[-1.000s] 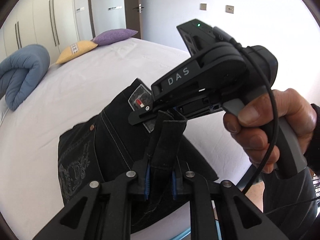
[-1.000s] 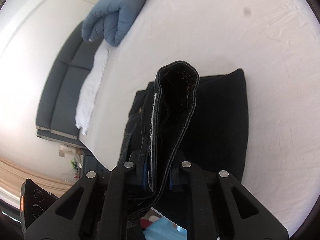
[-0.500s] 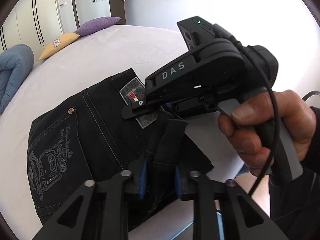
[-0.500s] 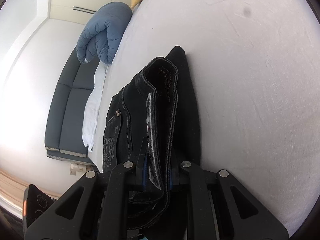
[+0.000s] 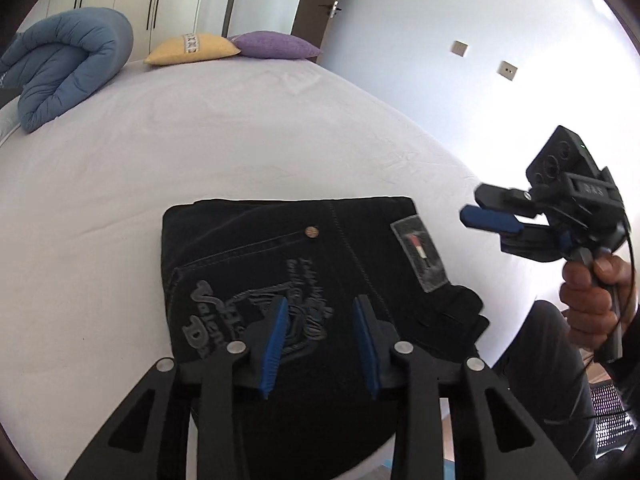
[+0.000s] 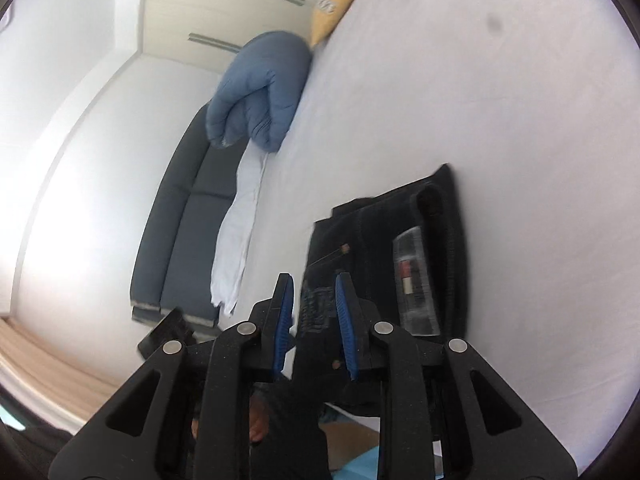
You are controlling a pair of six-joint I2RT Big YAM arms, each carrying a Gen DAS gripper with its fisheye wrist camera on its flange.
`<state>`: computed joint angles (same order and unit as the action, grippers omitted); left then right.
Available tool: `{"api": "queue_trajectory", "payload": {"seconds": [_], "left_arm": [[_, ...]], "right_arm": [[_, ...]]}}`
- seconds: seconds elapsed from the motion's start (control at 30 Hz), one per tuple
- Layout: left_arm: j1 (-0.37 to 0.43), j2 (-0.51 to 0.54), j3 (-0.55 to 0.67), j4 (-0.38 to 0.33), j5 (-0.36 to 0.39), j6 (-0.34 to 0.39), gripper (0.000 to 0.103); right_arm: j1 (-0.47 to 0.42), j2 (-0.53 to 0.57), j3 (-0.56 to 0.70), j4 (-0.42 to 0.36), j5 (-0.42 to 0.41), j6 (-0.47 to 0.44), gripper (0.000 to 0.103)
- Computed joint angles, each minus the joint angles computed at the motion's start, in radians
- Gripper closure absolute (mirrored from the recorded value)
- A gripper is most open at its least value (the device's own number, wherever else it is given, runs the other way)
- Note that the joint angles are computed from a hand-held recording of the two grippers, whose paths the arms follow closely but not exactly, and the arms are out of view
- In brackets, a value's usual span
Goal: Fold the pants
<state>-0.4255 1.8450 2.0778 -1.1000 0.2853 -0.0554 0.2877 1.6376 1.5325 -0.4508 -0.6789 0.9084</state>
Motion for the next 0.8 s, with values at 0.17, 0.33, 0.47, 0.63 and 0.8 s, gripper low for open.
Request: {"api": "queue_trajectory", "payload": {"seconds": [0.17,0.33,0.47,0.63,0.8], "left_arm": [[0.014,0.051,-0.045,-0.040,-0.006,-0.032,0.077],[0.021,0.025,-0.092,0.000,0.001,-0.099,0.078],[-0.003,0.083,0.053,-0.089,-0.118,-0.043,0.078],[-0.012,0.206,0.280,-0.189,-0.195,-0.020,0.069],[-0.029,0.389,0.548,-0.354,-0.262,0.022,0.069]], "right_arm": [[0.052,0.127,0.057,-0.247,0.073,-0.061,0.099],[0.041,0.062,-0.114,-0.011,0.068,-0.019,0.103],[0.040,0.060,-0.132,0.013,0.067,-0.032,0.103],[0.040,0.047,-0.160,0.032,0.081,-0.046,0.103],[0.052,0.041,-0.154,0.022,0.099,-0.039,0.103]]}}
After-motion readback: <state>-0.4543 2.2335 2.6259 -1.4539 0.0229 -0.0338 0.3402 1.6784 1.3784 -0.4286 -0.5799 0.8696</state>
